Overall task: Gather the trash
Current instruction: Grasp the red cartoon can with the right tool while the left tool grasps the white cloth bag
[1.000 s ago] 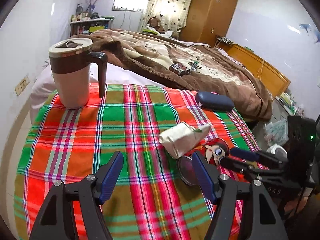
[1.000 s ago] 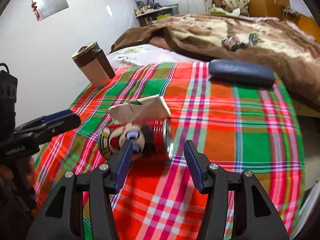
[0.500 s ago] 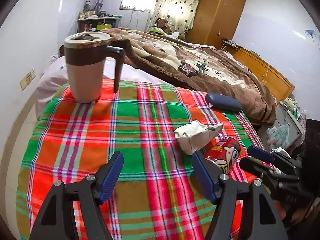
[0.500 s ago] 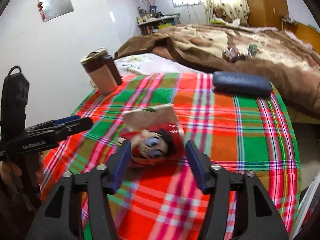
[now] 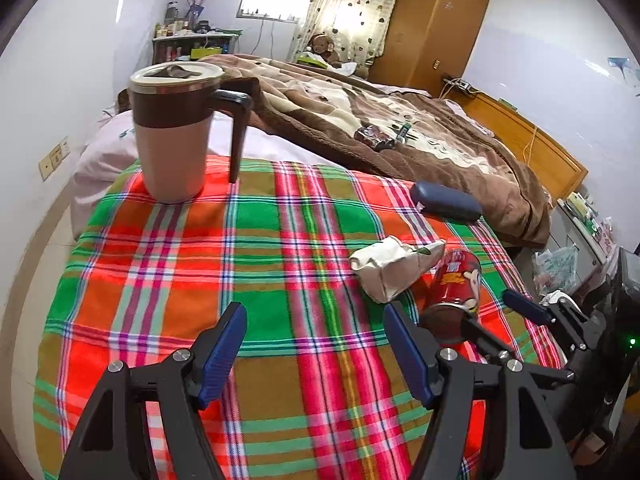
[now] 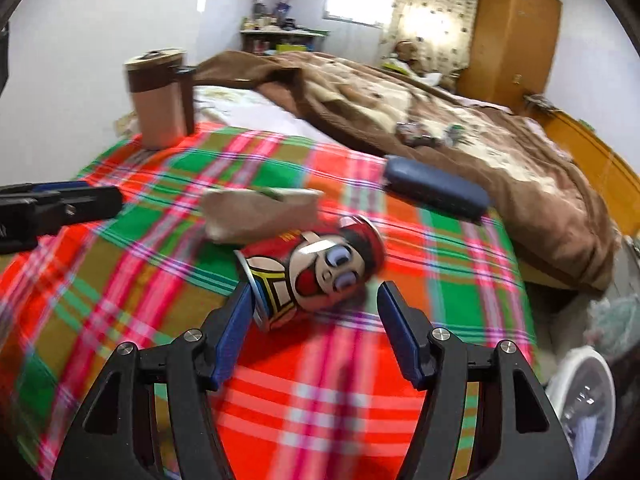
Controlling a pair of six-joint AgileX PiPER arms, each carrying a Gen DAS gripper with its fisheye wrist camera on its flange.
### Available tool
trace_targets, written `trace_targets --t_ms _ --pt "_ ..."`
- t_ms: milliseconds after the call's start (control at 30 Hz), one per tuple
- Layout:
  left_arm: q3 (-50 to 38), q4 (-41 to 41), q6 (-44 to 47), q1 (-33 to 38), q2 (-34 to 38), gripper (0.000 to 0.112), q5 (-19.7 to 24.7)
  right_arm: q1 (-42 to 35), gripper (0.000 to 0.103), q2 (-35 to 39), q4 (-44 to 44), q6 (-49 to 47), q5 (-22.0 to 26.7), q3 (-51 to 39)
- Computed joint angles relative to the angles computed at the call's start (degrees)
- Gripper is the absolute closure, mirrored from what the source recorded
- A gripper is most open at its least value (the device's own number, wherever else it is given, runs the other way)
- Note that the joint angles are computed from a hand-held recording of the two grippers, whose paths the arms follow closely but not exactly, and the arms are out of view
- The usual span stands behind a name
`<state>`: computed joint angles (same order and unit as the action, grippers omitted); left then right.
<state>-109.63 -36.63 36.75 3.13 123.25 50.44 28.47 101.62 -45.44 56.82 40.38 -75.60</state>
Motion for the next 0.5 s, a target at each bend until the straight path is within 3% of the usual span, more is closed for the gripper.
trace_targets --t_ms 200,367,500 --pt "-2.24 -0.12 0.35 -1.33 1.72 0.042 1.05 -4.98 0.039 -4.06 8.89 -3.3 -2.7 4.43" --pt "-5.16 -1.03 1.18 -2.42 3.4 0.042 2.32 -9.26 0.038 -9.35 22.15 -8.35 -9.83 8.99" --pt "-9.11 -0.01 -1.15 -3.14 5.69 0.042 3.78 -9.82 0.038 -7.13 30.74 -11.71 -13.79 6.45"
